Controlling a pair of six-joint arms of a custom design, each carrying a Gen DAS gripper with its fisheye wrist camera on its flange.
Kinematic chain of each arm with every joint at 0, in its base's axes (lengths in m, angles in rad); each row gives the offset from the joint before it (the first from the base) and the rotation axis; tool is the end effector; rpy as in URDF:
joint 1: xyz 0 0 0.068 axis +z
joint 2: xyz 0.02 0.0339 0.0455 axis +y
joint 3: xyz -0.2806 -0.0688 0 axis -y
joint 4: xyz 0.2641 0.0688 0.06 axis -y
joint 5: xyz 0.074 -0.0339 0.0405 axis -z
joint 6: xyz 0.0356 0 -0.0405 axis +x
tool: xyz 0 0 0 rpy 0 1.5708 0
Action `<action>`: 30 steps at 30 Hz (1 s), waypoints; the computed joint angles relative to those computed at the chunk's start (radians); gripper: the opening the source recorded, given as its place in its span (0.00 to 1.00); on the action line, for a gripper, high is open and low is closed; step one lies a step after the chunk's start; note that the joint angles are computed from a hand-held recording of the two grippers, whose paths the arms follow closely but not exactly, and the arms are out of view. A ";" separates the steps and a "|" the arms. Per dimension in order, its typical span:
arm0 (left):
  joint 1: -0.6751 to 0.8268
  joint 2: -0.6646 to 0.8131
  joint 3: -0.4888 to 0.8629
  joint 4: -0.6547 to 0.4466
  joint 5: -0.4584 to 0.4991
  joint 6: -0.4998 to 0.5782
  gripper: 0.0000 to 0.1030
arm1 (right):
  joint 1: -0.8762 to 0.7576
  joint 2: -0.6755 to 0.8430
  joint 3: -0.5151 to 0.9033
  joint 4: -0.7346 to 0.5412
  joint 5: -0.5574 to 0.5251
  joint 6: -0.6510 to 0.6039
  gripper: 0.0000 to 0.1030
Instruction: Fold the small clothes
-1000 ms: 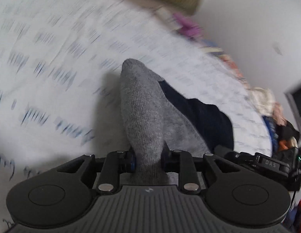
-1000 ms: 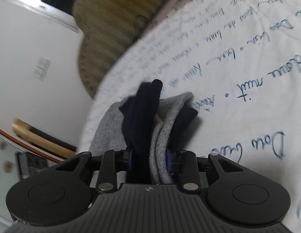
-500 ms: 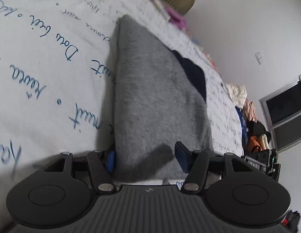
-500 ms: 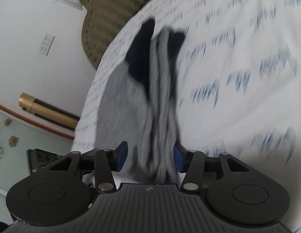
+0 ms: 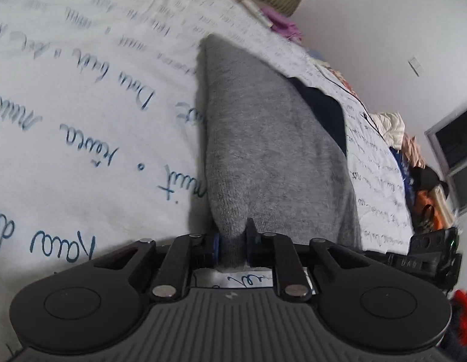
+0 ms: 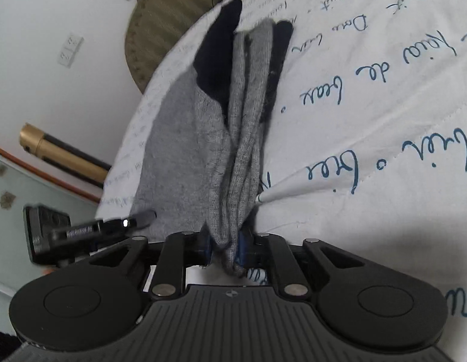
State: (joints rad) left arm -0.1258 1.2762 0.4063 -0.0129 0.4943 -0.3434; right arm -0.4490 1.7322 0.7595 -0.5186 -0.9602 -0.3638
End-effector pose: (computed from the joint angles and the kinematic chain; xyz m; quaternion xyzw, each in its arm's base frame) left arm 0.2177 -0.0446 0.1375 -0.0171 0.9164 -0.3000 0.2645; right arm 0.2567 -0.0913 0.1119 0.0194 0.8862 0.4100 0.2148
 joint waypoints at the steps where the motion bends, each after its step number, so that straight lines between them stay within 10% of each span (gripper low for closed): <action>1: -0.028 -0.059 0.000 -0.044 -0.049 0.004 0.27 | -0.010 -0.016 0.003 -0.023 0.003 -0.008 0.28; 6: -0.194 -0.445 -0.046 -0.143 -0.388 0.051 0.56 | -0.056 -0.338 -0.090 0.107 0.110 0.044 0.34; 9: -0.377 -0.364 -0.028 -0.001 -0.631 0.088 0.71 | 0.023 -0.411 -0.091 0.265 0.123 0.202 0.42; 14: -0.496 0.051 0.097 0.182 -0.677 0.068 0.71 | 0.305 -0.216 0.054 0.459 0.222 0.364 0.60; 21: -0.529 0.211 0.112 0.248 -0.700 0.044 0.74 | 0.523 0.070 0.201 0.545 0.634 0.066 0.57; 25: -0.513 0.215 0.103 0.264 -0.671 0.053 0.75 | 0.454 0.084 0.035 0.825 0.524 0.066 0.56; 30: -0.502 0.213 0.084 0.290 -0.665 0.076 0.77 | 0.462 0.051 0.026 0.800 0.549 0.043 0.57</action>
State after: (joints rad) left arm -0.6280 1.4889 0.4903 0.2769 -0.1708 -0.2672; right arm 0.0134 1.7836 0.7853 0.2819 -0.4108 -0.3207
